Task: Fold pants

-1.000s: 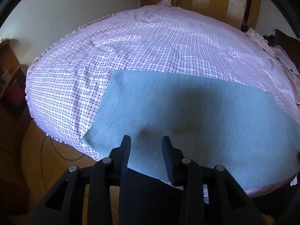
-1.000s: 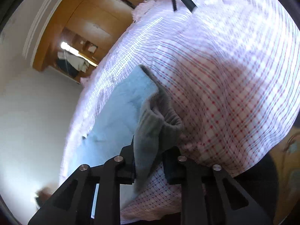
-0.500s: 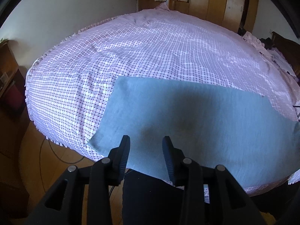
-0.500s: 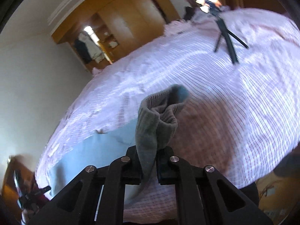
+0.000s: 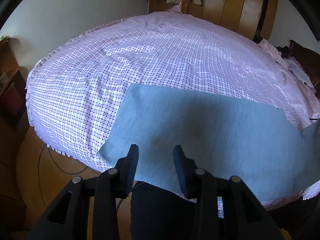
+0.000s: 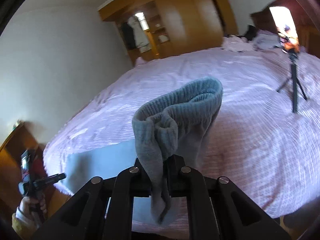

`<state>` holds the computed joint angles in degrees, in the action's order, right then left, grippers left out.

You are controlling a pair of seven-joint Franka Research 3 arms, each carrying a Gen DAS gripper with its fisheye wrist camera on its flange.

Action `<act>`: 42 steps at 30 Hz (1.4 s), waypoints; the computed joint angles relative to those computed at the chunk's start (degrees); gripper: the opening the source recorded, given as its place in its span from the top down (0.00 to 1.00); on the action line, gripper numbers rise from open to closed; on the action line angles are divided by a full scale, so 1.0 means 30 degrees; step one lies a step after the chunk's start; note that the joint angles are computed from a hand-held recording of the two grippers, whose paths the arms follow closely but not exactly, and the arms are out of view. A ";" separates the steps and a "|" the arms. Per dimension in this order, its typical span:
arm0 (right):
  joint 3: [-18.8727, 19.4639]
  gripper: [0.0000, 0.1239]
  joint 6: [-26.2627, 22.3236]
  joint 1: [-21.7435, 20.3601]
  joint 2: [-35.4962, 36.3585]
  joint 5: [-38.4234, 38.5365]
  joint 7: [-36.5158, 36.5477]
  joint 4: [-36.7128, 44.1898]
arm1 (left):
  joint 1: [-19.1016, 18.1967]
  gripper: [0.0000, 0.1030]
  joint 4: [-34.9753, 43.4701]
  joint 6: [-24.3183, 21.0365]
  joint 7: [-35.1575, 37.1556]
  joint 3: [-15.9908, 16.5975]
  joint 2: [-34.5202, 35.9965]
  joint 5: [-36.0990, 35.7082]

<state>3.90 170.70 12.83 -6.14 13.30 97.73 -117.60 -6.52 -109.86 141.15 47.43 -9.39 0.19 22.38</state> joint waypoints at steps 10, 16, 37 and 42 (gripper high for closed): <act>0.0279 0.97 -0.1815 0.1551 0.2086 0.3007 -0.4127 0.2770 | 0.0001 0.63 -0.0117 0.0471 0.0491 0.0016 0.0249 -0.0797; 0.0697 0.97 -0.3627 0.1978 0.4035 0.2952 -0.4914 0.4665 | 0.0048 0.63 -0.0167 0.0608 0.0824 0.0068 0.0491 -0.1246; 0.1582 0.72 -0.7700 0.1883 0.5804 0.4597 -0.7584 0.6333 | -0.0121 0.61 -0.0156 0.1034 0.1919 -0.0110 0.0854 -0.2636; 0.0996 0.72 -0.7146 0.1958 0.4174 0.4917 -0.7781 0.4639 | -0.0288 0.61 0.0113 0.1387 0.2843 -0.0266 0.0786 -0.3422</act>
<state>6.89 149.26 18.70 6.38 28.05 74.38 -103.69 -7.39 -109.53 145.31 55.96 -10.18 2.55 12.12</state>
